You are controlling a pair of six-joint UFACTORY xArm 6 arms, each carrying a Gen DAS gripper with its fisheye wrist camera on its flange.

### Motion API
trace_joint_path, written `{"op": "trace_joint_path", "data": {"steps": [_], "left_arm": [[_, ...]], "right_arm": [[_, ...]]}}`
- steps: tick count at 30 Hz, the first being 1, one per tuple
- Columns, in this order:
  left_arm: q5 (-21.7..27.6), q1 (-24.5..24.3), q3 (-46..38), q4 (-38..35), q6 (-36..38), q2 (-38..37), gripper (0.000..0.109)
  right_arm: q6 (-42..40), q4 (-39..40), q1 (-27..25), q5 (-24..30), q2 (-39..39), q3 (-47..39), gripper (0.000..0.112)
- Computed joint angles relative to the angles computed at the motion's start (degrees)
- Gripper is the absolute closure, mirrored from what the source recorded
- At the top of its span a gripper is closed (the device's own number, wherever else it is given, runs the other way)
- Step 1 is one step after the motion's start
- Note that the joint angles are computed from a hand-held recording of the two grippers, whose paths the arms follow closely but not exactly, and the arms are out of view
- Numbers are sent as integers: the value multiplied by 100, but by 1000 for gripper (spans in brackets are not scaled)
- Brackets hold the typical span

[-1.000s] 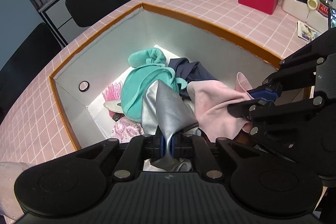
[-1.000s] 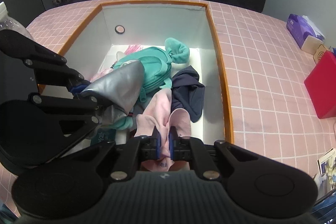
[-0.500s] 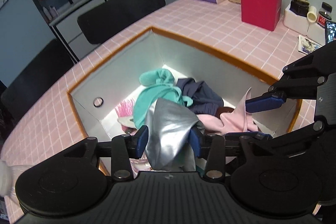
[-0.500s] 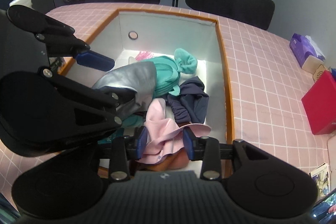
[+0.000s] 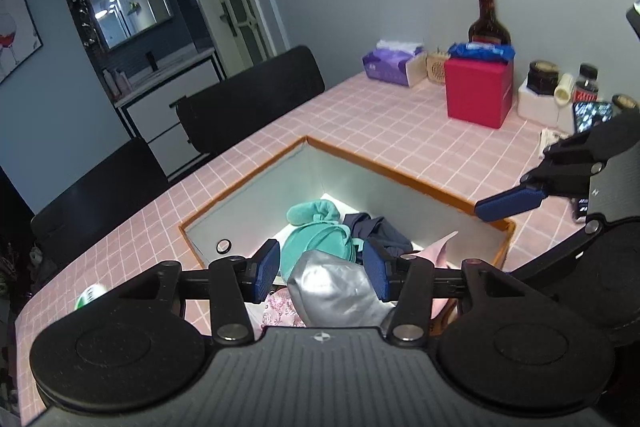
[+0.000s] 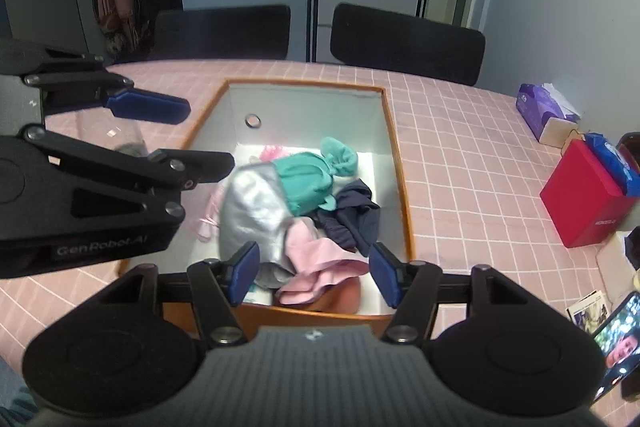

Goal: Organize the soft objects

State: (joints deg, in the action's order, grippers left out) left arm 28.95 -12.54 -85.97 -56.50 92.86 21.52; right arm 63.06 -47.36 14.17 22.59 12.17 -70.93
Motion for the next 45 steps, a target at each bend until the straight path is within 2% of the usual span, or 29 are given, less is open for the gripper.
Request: {"op": "trace_joint_path", "data": {"steps": [4, 9, 13, 18, 23, 26, 28, 30, 32, 35, 38, 40, 43, 45], "left_arm": [[546, 348, 302, -759, 561, -356, 52], [1352, 961, 843, -1990, 1556, -891, 52], [1885, 1498, 1186, -2803, 2260, -1127, 52], [2064, 2029, 1474, -3681, 2770, -1183, 52], [1702, 2313, 1884, -5012, 3639, -1181, 50], [1406, 2372, 2070, -5736, 4050, -1127, 46], [1027, 2314, 2109, -6090, 4143, -1078, 46], [965, 2373, 2147, -6300, 4202, -992, 45], [904, 2387, 2176, -6680, 4632, -908, 44], [929, 2409, 2178, -7036, 5223, -780, 34], [1060, 2487, 2215, -7020, 5462, -696, 32], [899, 2485, 2157, -6781, 5290, -640, 26], [681, 2483, 2133, -6527, 4945, -614, 25], [742, 2546, 2214, -6413, 4878, -640, 24]], "right_arm": [[1344, -1125, 270, -4, -251, 163, 51], [3115, -2759, 880, 533, -496, 209, 46], [4067, -3658, 1436, 1183, -521, 178, 42], [5034, -4575, 2109, 2260, -320, 131, 35], [6236, -4975, 2552, 2949, -30, 115, 34], [6533, -4897, 2750, 3177, 230, -42, 34], [6608, -4888, 2885, 3306, 408, -156, 34], [6589, -4875, 3008, 3450, 582, -272, 34], [6607, -4862, 3144, 3672, 774, -374, 32], [6651, -4827, 3242, 3775, 1027, -543, 30], [6540, -4669, 3224, 3632, 1180, -678, 29], [6419, -4491, 3253, 3611, 1283, -770, 28], [6241, -4258, 3321, 3643, 1433, -925, 28], [6242, -4259, 3336, 3623, 1471, -951, 28]]}}
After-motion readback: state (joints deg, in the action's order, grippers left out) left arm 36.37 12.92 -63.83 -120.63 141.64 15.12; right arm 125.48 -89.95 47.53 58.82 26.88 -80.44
